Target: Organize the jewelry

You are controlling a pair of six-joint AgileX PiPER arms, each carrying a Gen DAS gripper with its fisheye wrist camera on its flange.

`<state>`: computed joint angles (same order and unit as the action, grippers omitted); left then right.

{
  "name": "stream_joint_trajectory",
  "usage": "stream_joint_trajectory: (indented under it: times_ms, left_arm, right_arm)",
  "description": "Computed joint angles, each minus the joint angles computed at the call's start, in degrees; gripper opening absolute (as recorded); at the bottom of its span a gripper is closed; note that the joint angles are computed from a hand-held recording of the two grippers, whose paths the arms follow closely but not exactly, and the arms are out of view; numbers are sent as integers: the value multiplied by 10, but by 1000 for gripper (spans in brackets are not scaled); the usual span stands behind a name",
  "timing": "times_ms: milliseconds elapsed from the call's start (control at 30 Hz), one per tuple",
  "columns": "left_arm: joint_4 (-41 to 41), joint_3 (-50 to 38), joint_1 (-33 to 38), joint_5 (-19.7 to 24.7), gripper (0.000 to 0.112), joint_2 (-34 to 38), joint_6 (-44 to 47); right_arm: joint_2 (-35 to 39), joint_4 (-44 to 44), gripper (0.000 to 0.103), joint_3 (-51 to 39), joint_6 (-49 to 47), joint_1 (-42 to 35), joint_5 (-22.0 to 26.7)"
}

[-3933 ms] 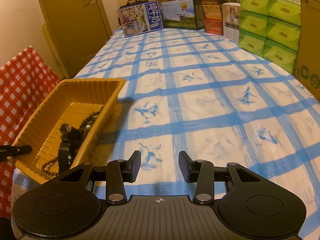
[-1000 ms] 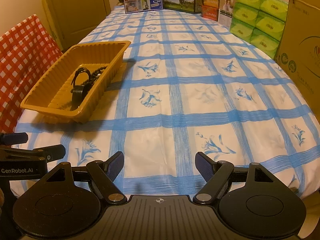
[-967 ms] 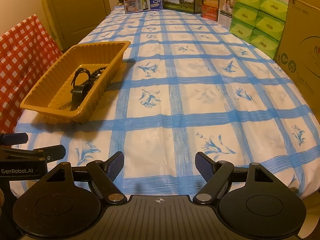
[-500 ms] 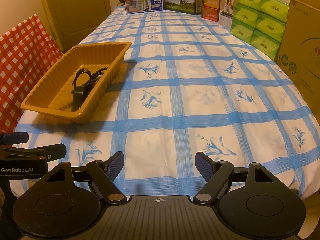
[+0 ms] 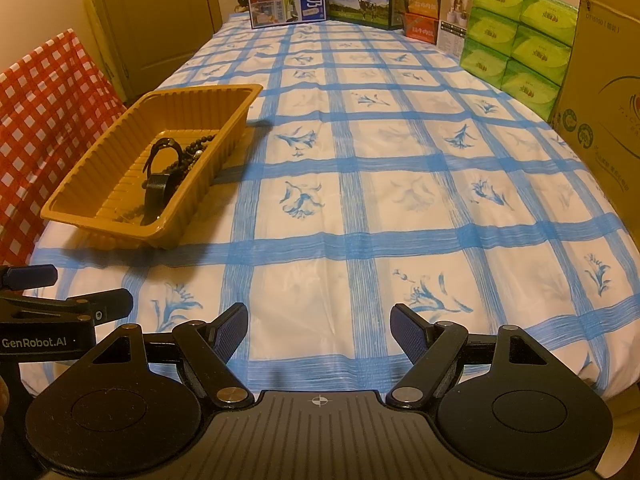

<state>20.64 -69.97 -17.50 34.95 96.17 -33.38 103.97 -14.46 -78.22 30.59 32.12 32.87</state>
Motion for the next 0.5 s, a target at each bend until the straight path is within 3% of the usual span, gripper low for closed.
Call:
stream_joint_trajectory:
  times_ms: [500]
  left_arm:
    - [-1,-2,1,-1,102,1,2]
  right_arm:
    - [2,0,78,-4,0,0,2]
